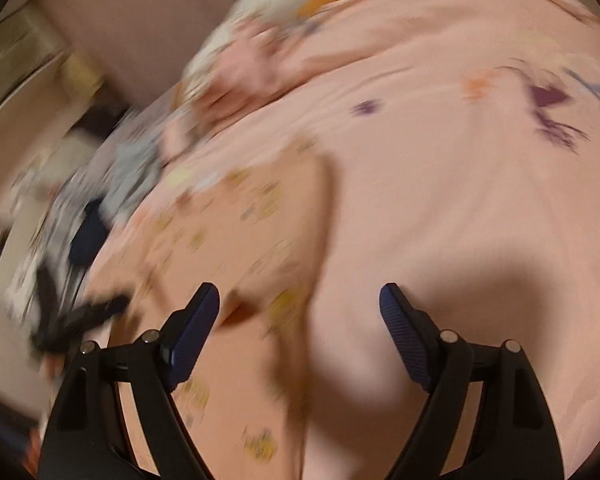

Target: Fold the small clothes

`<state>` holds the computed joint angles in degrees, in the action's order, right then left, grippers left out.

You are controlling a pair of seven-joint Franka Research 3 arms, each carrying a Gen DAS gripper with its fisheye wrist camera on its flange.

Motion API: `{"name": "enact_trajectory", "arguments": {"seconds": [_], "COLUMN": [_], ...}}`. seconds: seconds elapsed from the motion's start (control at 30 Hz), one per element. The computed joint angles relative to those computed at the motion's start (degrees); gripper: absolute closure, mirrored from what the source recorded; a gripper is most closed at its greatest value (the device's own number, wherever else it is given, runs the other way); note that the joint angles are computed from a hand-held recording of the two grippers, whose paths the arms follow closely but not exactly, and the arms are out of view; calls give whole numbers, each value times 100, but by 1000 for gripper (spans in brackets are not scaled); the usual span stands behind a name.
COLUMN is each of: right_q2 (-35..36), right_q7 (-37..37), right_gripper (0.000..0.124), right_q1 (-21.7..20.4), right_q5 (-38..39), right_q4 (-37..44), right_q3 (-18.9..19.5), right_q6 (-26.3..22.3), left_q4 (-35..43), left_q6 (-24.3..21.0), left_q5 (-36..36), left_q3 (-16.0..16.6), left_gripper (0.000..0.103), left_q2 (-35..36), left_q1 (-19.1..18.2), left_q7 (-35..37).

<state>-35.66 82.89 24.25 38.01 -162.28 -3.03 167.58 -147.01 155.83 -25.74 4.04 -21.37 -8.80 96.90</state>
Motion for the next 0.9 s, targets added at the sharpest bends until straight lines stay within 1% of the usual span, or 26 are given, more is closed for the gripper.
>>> {"name": "enact_trajectory", "arguments": {"seconds": [0.03, 0.07, 0.1, 0.13, 0.17, 0.2, 0.23, 0.27, 0.3, 0.33, 0.37, 0.4, 0.43, 0.47, 0.5, 0.57, 0.6, 0.63, 0.67, 0.7, 0.73, 0.77, 0.8, 0.83, 0.87, 0.9], "right_q2": [-69, -84, -43, 48, 217, 367, 562, 695, 766, 810, 807, 807, 777, 694, 638, 658, 670, 662, 670, 664, 604, 597, 589, 609, 621, 628], "right_q7": [146, 659, 827, 682, 464, 422, 682, 924, 1370, 1708, 1732, 1662, 1733, 1774, 1782, 1773, 1814, 1847, 1860, 1819, 1751, 1679, 1660, 1666, 1686, 1702], "right_gripper": [41, 40, 41, 43, 47, 59, 78, 88, 106, 111, 111, 112, 112, 112, 113, 112, 111, 109, 106, 100, 93, 92, 90, 88, 88, 86], "right_q1": [-77, -355, -527, -613, -533, -506, -678, -1051, -1486, -1721, -1757, -1594, -1494, -1458, -1380, -1205, -1196, -1185, -1172, -1082, -956, -861, -840, -852, -889, -921], "right_q5": [-517, -1171, -1424, -1274, -1053, -1019, -1352, -1647, -2129, -2434, -2338, -2215, -2248, -2274, -2295, -2275, -2302, -2333, -2371, -2358, -2310, -2269, -2253, -2257, -2289, -2327], "right_q4": [-95, -169, -168, -111, -17, 56, 147, 223, 275, 303, 261, 223, 186, 130, 80, 80, 105, 114, 148, 164, 121, 111, 101, 115, 126, 130], "right_q3": [183, 565, 819, 1008, 1007, 1020, 1208, 1520, 1848, 2025, 2041, 1857, 1708, 1584, 1451, 1210, 1202, 1199, 1190, 1119, 1033, 961, 947, 962, 1010, 1052], "right_q6": [138, 284, 358, 368, 356, 369, 336, 241, 81, -6, 114, 203, 238, 207, 179, 172, 142, 100, 27, -7, -5, 21, 16, -1, -19, -21], "left_q4": [23, 100, 210, 281, 404, 491, 473, 514, 571, 646, 664, 713, 720, 664, 580, 447, 433, 460, 501, 524, 505, 465, 394, 347, 313, 293], "left_q6": [1, 2, -38, -124, -252, -217, -135, -87, -77, -121, -128, -119, -79, 63, 218, 216, -5, -315, -691, -1011, -1227, -1296, -1329, -1343, -1343, -1308], "left_q5": [54, 89, 190, 299, 446, 460, 478, 586, 701, 708, 570, 337, 340, 477, 750, 1114, 1160, 944, 572, 112, -338, -584, -887, -1058, -1229, -1469], "left_q3": [-46, -97, -148, -189, -239, -253, -266, -315, -365, -349, -256, -108, -109, -170, -254, -238, -131, 98, 352, 567, 732, 772, 820, 796, 758, 739], "left_gripper": [33, 43, 57, 62, 63, 67, 71, 83, 86, 86, 88, 90, 91, 91, 91, 91, 91, 91, 91, 91, 91, 89, 80, 72, 56, 49], "left_q2": [10, 52, 114, 130, 177, 211, 198, 218, 253, 295, 291, 293, 278, 220, 153, 48, 39, 45, 42, 23, -38, -101, -196, -260, -297, -300], "left_q1": [39, 66, 110, 152, 218, 197, 189, 231, 292, 317, 265, 179, 217, 331, 496, 651, 652, 500, 333, 199, 73, 40, -37, -57, -80, -122], "left_q7": [-82, -212, -316, -394, -510, -504, -492, -572, -723, -849, -804, -641, -634, -722, -841, -895, -833, -571, -225, 146, 539, 777, 1098, 1286, 1447, 1615]}}
